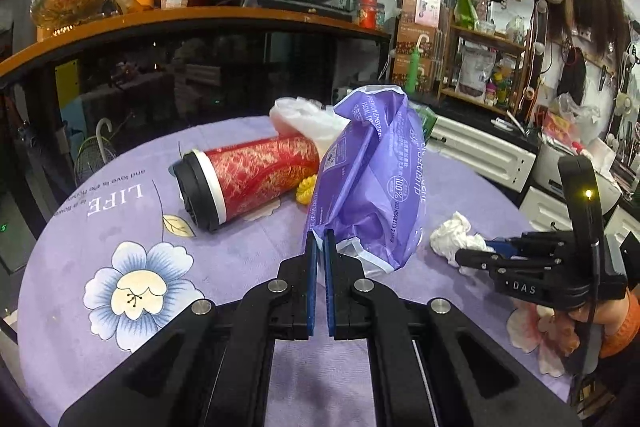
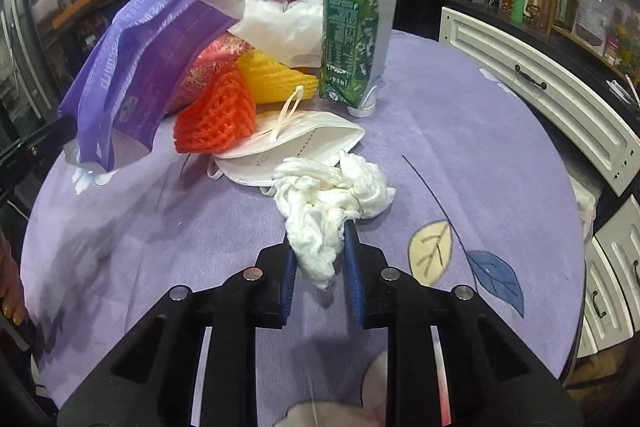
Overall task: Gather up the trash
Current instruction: 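Carry the bag and tissue to the black bin and release them inside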
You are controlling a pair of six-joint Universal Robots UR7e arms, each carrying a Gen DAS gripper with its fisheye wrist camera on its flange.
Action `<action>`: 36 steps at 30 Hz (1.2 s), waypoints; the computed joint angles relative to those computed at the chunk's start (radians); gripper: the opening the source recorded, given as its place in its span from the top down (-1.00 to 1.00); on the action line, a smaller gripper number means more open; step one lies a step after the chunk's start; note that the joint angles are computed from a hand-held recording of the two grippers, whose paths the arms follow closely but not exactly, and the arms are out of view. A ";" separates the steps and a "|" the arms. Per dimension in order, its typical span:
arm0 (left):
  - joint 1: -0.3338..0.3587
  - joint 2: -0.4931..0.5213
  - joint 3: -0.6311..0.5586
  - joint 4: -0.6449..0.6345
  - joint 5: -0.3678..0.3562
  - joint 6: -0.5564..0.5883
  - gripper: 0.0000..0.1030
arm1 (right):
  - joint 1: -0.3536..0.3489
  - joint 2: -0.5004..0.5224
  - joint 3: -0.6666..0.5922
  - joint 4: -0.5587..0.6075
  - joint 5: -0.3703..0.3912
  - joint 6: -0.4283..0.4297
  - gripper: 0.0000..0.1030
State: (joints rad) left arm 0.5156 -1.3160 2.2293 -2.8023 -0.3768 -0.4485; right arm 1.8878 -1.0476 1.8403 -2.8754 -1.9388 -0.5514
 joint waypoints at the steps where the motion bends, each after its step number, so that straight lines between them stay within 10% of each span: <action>1: -0.008 -0.002 0.002 0.000 0.006 -0.002 0.91 | 0.000 -0.010 0.013 -0.011 0.005 -0.003 0.55; 13: -0.101 0.032 0.001 -0.025 0.024 -0.032 0.91 | -0.034 -0.190 0.173 -0.060 0.087 -0.015 0.55; 36: -0.096 0.416 -0.247 -0.337 -0.251 0.226 0.91 | -0.245 -0.504 0.345 -0.103 0.130 0.020 0.55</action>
State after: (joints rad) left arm 0.4192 -0.9003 1.9825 -3.1392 -0.6282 -0.2227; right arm 1.6425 -1.5520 2.1849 -2.9780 -1.8087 -0.5315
